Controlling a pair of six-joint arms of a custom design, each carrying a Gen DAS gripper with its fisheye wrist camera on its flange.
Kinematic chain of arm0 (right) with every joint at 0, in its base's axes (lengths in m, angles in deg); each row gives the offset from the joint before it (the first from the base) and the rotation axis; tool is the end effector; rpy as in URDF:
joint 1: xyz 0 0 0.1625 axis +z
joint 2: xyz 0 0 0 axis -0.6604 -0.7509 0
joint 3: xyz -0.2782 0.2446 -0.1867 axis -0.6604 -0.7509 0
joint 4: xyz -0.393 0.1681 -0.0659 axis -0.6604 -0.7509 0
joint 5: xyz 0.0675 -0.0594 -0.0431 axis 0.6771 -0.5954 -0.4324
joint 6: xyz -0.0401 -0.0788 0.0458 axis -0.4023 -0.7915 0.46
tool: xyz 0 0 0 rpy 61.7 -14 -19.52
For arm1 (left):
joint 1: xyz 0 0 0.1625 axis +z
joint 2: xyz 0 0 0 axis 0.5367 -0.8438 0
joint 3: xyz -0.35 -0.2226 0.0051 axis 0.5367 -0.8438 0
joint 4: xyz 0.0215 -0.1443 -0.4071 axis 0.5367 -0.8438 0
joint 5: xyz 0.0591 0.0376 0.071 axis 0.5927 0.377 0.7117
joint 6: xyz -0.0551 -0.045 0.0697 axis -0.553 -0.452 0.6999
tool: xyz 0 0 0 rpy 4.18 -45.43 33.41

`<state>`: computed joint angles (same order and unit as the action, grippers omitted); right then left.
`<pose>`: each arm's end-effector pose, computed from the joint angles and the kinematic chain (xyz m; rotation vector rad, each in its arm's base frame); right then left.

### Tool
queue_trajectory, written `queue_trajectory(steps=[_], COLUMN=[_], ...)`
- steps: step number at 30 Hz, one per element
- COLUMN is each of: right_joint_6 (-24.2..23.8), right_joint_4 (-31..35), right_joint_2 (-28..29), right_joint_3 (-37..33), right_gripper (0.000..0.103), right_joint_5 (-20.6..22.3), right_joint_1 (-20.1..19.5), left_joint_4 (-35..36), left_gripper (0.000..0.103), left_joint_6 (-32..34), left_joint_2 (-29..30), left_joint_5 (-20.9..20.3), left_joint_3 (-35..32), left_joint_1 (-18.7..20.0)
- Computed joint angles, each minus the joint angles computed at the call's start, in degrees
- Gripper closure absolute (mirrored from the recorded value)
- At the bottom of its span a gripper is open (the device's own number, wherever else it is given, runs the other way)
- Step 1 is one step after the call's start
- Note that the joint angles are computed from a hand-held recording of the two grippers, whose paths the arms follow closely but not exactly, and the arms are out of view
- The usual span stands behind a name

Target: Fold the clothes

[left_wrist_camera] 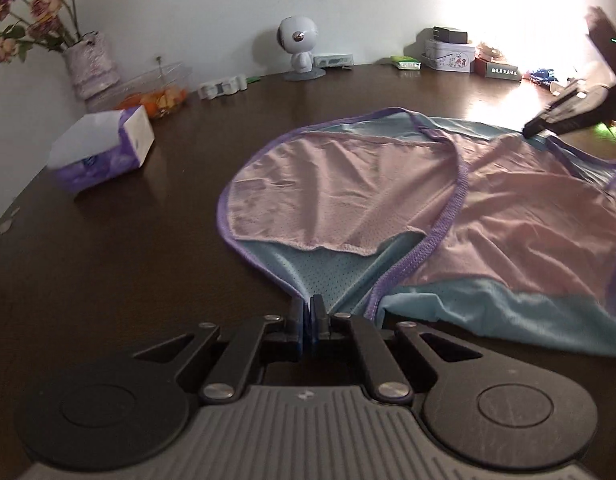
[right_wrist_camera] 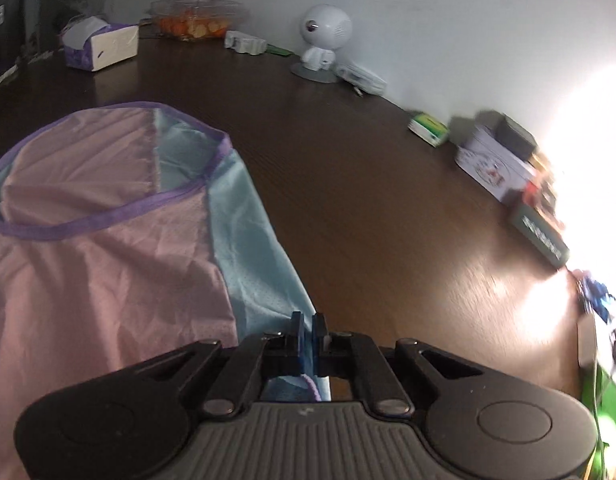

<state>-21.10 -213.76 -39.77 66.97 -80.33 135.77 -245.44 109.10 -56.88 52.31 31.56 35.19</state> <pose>0.1647 -0.8590 -0.0139 1.3460 -2.1349 0.3844 -0.0118 -0.5991 0.2031 0.2962 2.0485 -0.8685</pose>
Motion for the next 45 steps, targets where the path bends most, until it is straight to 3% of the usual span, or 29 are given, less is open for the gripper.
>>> queue_trajectory(steps=[3,4,6,7,9,12,14,17,19,21,27,32,34,36,37,39,41,43,45], right_joint_6=[-0.88,-0.91,-1.52,-1.30,0.53,1.35,0.94,3.55,7.85,10.84,8.93,10.60,8.56,6.91,6.01,4.42,3.00,2.79,3.33], right_joint_4=[5.77,5.56,2.46,1.74,3.29,4.85,1.90,-7.92,-13.39,-17.68,-27.67,-29.62,-29.90,-25.51,-22.87,-18.35,-19.18,-18.81,-18.40], right_joint_2=[5.67,5.77,1.57,-2.16,-10.01,-21.78,-27.87,-31.90,-32.33,-32.39,-33.54,-34.94,-37.39,-38.91,-39.16,-38.09,-36.24,-35.55,-35.15], right_joint_3=[-9.61,-9.66,-3.19,1.73,11.31,27.50,38.10,48.64,51.61,53.47,58.13,59.56,62.46,63.56,63.64,62.56,62.02,61.55,61.14], right_gripper=[0.100,0.100,0.093,0.088,0.063,0.063,0.063,0.066,0.067,0.076,0.078,0.075,0.074,0.062,0.061,0.061,0.065,0.067,0.075], right_joint_5=[0.72,0.47,2.91,5.27,9.01,13.02,13.32,12.87,13.97,15.16,15.00,10.35,16.08,22.35,25.04,25.91,23.96,23.64,23.72], right_joint_1=[1.47,2.10,2.70,2.71,2.12,-0.22,-2.22,-5.02,-6.97,-8.71,-10.90,-9.85,-10.20,-11.05,-11.38,-11.07,-10.48,-10.60,-10.84], left_joint_4=[4.36,3.57,1.68,-0.54,-1.92,3.20,6.76,11.77,12.61,13.45,11.86,17.12,16.56,16.51,16.94,18.24,19.90,20.28,20.60], left_gripper=[0.095,0.094,0.087,0.082,0.058,0.056,0.056,0.056,0.057,0.056,0.056,0.056,0.052,0.045,0.044,0.043,0.043,0.046,0.071], left_joint_6=[-6.77,-6.80,-6.46,-5.11,-4.39,-2.85,-0.65,-0.64,-0.75,-0.73,-0.68,-0.64,1.77,4.76,6.33,8.74,10.05,11.05,12.06], left_joint_2=[-4.12,-5.14,-7.27,-8.77,-12.48,-15.53,-14.95,-12.89,-12.55,-13.03,-12.85,-15.39,-16.19,-16.33,-16.34,-16.27,-16.20,-15.89,-15.58], left_joint_5=[1.85,2.44,2.99,0.53,-9.57,-25.82,-29.65,-30.08,-31.30,-32.29,-36.27,-40.49,-41.83,-44.12,-44.89,-46.00,-46.48,-45.90,-45.25], left_joint_3=[5.83,6.99,9.26,10.34,11.75,10.93,9.28,6.54,6.59,7.01,8.99,10.09,10.54,10.09,9.67,8.98,8.28,8.09,7.90], left_joint_1=[-2.60,-2.95,-3.50,-3.30,-1.32,2.81,4.12,5.14,5.67,5.84,6.05,6.16,6.54,7.27,7.65,8.36,9.01,9.21,9.39])
